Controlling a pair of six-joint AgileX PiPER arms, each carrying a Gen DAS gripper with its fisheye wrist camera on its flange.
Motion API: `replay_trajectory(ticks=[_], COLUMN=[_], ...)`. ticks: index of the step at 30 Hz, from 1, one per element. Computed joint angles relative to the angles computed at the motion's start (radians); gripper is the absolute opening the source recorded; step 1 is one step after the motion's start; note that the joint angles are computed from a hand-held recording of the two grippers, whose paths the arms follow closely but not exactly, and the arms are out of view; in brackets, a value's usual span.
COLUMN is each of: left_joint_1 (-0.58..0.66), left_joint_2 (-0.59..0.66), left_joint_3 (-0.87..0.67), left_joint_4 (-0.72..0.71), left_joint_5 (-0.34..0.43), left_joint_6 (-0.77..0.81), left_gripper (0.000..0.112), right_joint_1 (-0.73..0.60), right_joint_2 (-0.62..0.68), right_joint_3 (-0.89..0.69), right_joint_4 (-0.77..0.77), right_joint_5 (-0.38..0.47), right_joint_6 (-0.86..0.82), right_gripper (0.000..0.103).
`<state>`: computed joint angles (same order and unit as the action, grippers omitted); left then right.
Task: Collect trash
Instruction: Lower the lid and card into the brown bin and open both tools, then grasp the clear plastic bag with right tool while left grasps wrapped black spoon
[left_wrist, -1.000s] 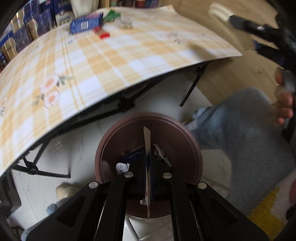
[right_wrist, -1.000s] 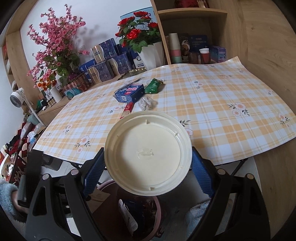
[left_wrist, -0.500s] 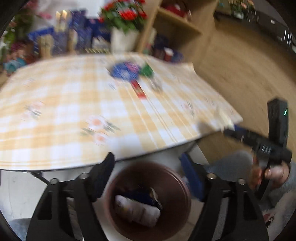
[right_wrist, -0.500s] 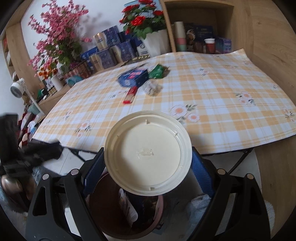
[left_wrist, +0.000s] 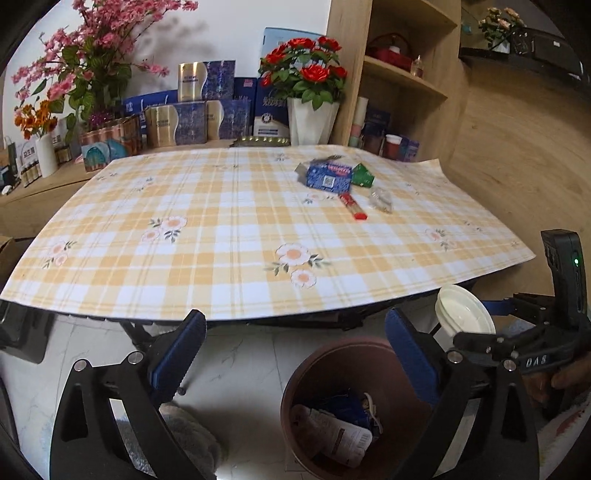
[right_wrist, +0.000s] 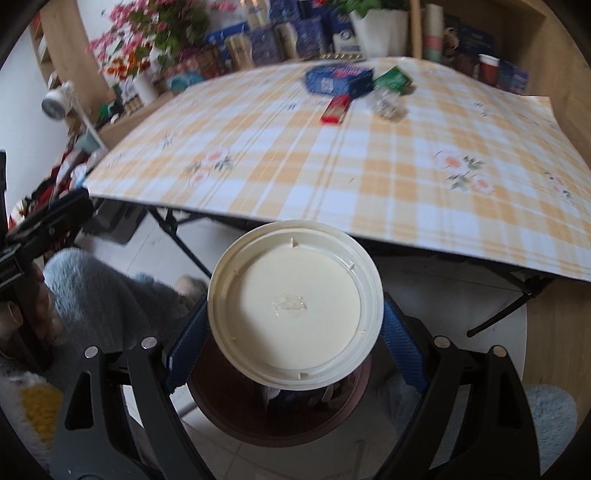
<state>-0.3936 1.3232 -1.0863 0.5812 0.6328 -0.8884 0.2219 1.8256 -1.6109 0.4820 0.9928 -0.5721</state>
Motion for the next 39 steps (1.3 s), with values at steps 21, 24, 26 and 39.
replay_trajectory(ticks=[21,24,26,39], left_joint_1=[0.004,0.001,0.001,0.072], left_joint_2=[0.017,0.022,0.028,0.045], left_joint_3=[0.009,0.005,0.0,-0.035], left_joint_4=[0.016,0.026,0.029,-0.058], left_joint_5=[0.027,0.037,0.043,0.032], left_joint_6=[-0.048,-0.06,-0.065,-0.037], left_gripper=[0.095,0.095,0.095,0.095], right_joint_1=[-0.056,-0.075,-0.091,-0.126], right_joint_2=[0.019,0.026,0.035,0.123], right_joint_3=[-0.043,-0.073,-0.104,-0.279], right_joint_4=[0.055,0.059,0.056,-0.057], right_joint_5=[-0.005,-0.019,-0.025,-0.083], right_joint_6=[0.055,0.079,0.108,0.239], right_gripper=[0.097,0.097,0.097,0.097])
